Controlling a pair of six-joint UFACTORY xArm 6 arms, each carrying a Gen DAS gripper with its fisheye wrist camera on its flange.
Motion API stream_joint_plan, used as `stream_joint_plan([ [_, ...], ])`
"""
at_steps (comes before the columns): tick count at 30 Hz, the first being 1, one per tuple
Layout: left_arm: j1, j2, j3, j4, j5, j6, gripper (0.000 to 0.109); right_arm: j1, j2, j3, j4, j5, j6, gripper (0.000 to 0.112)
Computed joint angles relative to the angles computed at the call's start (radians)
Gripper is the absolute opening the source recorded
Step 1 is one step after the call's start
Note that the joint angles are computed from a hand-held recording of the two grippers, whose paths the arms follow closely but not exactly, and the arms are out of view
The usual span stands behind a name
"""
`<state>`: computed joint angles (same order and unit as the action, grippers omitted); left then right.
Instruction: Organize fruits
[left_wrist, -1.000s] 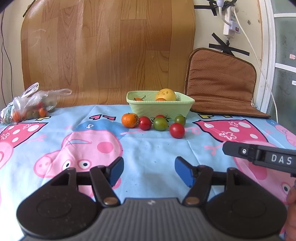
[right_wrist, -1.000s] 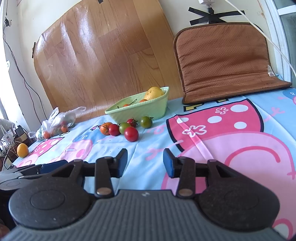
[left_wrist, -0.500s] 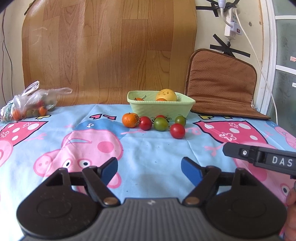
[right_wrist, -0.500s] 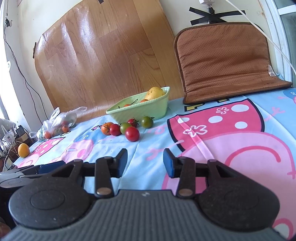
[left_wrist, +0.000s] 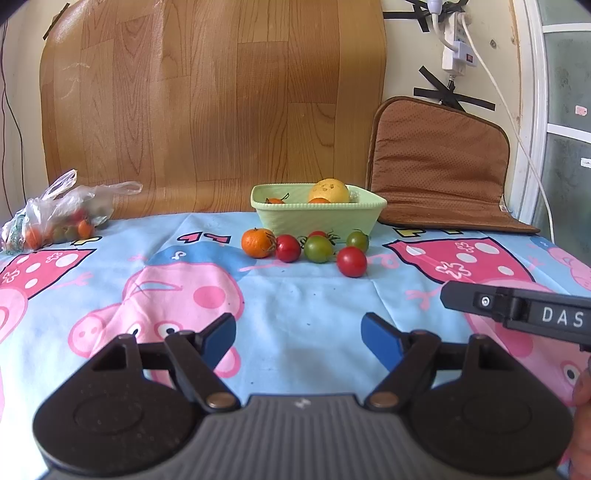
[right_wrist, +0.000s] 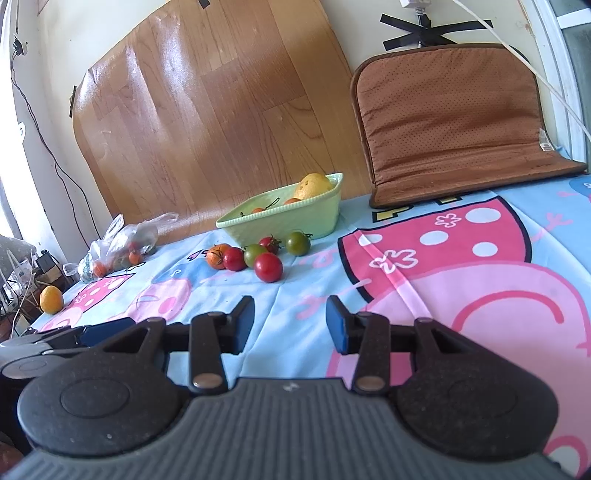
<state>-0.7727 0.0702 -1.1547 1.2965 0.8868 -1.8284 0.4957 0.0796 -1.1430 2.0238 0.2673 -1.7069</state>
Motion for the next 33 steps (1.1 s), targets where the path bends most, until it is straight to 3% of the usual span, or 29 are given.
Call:
stream_joint_plan([
  [33,-0.005,-0.008,0.008,0.025,0.001,-0.007,0.079,-0.017,-0.002,0.011,-0.049,0.049,0.032,0.045],
])
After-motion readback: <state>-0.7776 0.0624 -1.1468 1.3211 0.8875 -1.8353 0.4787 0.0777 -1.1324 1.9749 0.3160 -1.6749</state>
